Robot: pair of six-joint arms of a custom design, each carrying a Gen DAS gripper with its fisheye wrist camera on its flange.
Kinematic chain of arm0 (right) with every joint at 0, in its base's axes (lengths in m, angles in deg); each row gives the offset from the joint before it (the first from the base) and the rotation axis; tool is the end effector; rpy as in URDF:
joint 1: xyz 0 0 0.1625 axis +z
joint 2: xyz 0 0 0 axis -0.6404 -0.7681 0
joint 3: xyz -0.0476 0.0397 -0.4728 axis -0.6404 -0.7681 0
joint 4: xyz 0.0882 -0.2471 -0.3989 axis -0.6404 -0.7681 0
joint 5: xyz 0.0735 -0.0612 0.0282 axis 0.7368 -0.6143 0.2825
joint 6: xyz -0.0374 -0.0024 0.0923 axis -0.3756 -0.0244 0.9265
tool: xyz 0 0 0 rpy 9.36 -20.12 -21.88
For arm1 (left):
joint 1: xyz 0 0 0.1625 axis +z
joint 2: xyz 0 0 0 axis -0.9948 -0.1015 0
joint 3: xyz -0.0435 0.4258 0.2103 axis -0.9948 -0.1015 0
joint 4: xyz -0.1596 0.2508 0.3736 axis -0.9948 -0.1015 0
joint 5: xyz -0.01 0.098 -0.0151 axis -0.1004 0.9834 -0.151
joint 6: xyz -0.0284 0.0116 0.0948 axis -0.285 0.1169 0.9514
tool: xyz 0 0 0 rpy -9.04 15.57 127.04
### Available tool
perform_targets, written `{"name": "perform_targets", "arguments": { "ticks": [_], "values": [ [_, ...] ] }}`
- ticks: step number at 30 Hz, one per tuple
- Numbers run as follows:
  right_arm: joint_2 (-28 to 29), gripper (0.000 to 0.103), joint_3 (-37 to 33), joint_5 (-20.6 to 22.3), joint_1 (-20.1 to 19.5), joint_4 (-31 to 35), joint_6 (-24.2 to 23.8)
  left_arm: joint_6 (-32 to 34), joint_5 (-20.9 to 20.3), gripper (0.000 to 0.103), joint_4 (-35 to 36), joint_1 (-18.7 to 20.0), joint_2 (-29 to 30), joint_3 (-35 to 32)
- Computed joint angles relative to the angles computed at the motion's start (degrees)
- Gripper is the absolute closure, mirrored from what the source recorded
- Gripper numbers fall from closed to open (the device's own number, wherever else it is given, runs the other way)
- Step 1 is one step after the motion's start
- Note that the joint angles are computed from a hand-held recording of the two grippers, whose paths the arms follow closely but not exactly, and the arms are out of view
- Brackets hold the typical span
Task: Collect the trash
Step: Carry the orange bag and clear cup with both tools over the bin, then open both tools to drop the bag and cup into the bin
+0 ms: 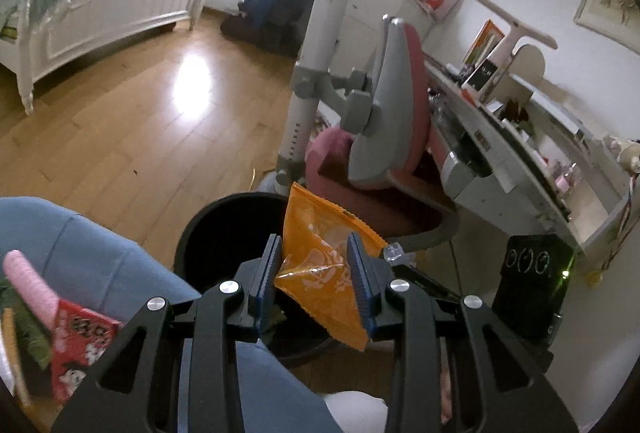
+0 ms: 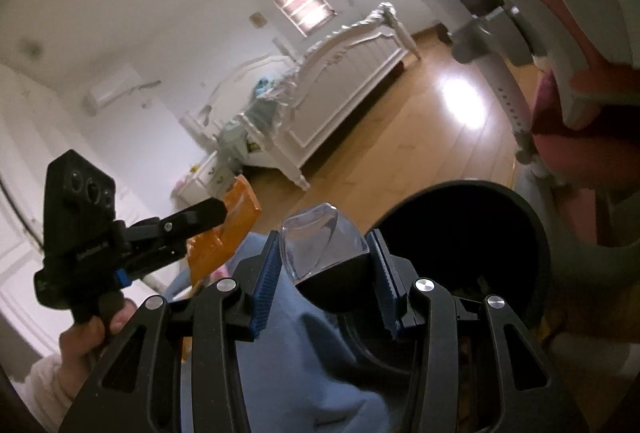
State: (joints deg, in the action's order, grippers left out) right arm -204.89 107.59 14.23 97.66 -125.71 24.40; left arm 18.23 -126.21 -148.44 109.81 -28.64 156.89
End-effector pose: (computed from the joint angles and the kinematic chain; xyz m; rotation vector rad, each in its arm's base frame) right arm -0.0042 -0.3485 0.3587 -0.5767 2.8249 -1.0044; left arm -0.3819 -0.3993 0.0552 0.4736 2.7055 -0.9182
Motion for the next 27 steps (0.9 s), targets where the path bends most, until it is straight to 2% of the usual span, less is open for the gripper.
{"name": "perform_targets", "arguments": {
  "ticks": [7, 9, 10, 11, 14, 19, 24, 27],
  "values": [
    [6.24, 0.058, -1.96, -1.25, -0.28, -4.32, 2.97, 1.19, -1.44, 0.065, 1.07, 2.78, 2.96, -3.17],
    [8.41, 0.049, -2.77, -1.96, 0.09, -6.34, 4.55, 0.96, -0.89, 0.053, 1.73, 3.16, 3.35, -3.91],
    [8.86, 0.04, -2.83, -1.99, 0.13, -7.5, 5.22, 0.75, 0.21, 0.033, 1.92, 2.97, 3.34, -3.94],
    [8.25, 0.031, -2.54, -1.99, 0.03, -7.7, 5.52, 0.7, 1.18, 0.02, 1.67, 2.66, 3.42, -3.89],
    [8.22, 0.03, -2.34, -1.78, -0.25, -8.59, 5.9, 1.92, 2.35, 0.018, 0.73, 1.69, 2.68, -3.02],
    [6.43, 0.03, -1.06, -2.72, 0.45, -6.15, 5.12, 0.41, 3.59, 0.018, 2.56, -0.42, -0.16, -0.96],
    [3.54, 0.03, 1.0, -5.06, 4.28, -3.85, 4.4, -5.87, 6.21, 0.018, 5.53, -4.39, -5.56, 4.29],
    [2.84, 0.03, 2.16, -7.32, 8.37, -3.54, 4.65, -12.86, 9.07, 0.018, 11.96, -7.74, -10.89, 8.38]
  ]
}}
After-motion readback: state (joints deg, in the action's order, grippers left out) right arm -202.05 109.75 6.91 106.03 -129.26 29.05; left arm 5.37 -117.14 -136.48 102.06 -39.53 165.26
